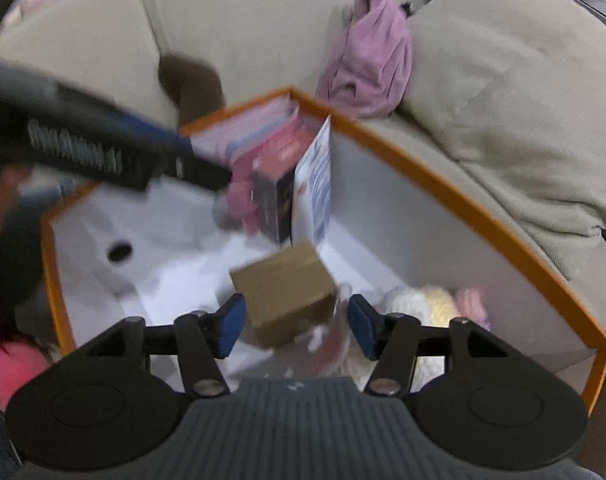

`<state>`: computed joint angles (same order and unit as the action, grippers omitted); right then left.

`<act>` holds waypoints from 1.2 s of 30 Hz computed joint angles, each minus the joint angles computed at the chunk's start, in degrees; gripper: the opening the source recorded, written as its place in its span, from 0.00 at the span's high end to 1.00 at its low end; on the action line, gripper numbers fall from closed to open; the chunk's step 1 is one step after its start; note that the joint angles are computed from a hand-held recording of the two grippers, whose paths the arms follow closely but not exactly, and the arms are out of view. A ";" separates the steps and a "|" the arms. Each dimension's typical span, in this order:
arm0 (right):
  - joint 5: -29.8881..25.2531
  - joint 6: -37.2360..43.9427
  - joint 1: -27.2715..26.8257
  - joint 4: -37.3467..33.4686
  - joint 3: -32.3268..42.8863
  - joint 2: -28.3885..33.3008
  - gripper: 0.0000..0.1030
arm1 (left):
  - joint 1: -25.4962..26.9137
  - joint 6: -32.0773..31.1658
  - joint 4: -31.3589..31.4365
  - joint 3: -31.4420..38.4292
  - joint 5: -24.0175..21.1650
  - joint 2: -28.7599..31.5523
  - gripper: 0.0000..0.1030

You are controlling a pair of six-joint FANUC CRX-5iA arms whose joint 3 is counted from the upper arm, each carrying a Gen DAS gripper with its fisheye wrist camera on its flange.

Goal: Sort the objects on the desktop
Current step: 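Lower the tan box and Vaseline tube into the orange box and open both grippers, then withdraw both grippers from the orange box toward the remaining items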

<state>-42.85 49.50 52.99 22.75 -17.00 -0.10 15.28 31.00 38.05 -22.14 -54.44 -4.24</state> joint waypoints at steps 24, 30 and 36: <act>2.77 -7.91 -3.17 4.43 1.52 4.21 0.69 | 1.33 -1.00 1.76 -0.79 -1.52 -0.25 0.46; 1.50 -6.49 -3.42 1.45 3.46 5.28 0.69 | 1.27 -0.77 1.54 -0.93 -1.45 -0.42 0.46; -0.36 -4.76 -2.86 0.54 3.27 4.16 0.60 | 1.43 -0.93 1.61 -1.16 -1.50 -0.67 0.46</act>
<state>-43.21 44.74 50.13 23.29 -13.73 4.05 16.71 30.07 39.67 -23.30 -55.94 -4.91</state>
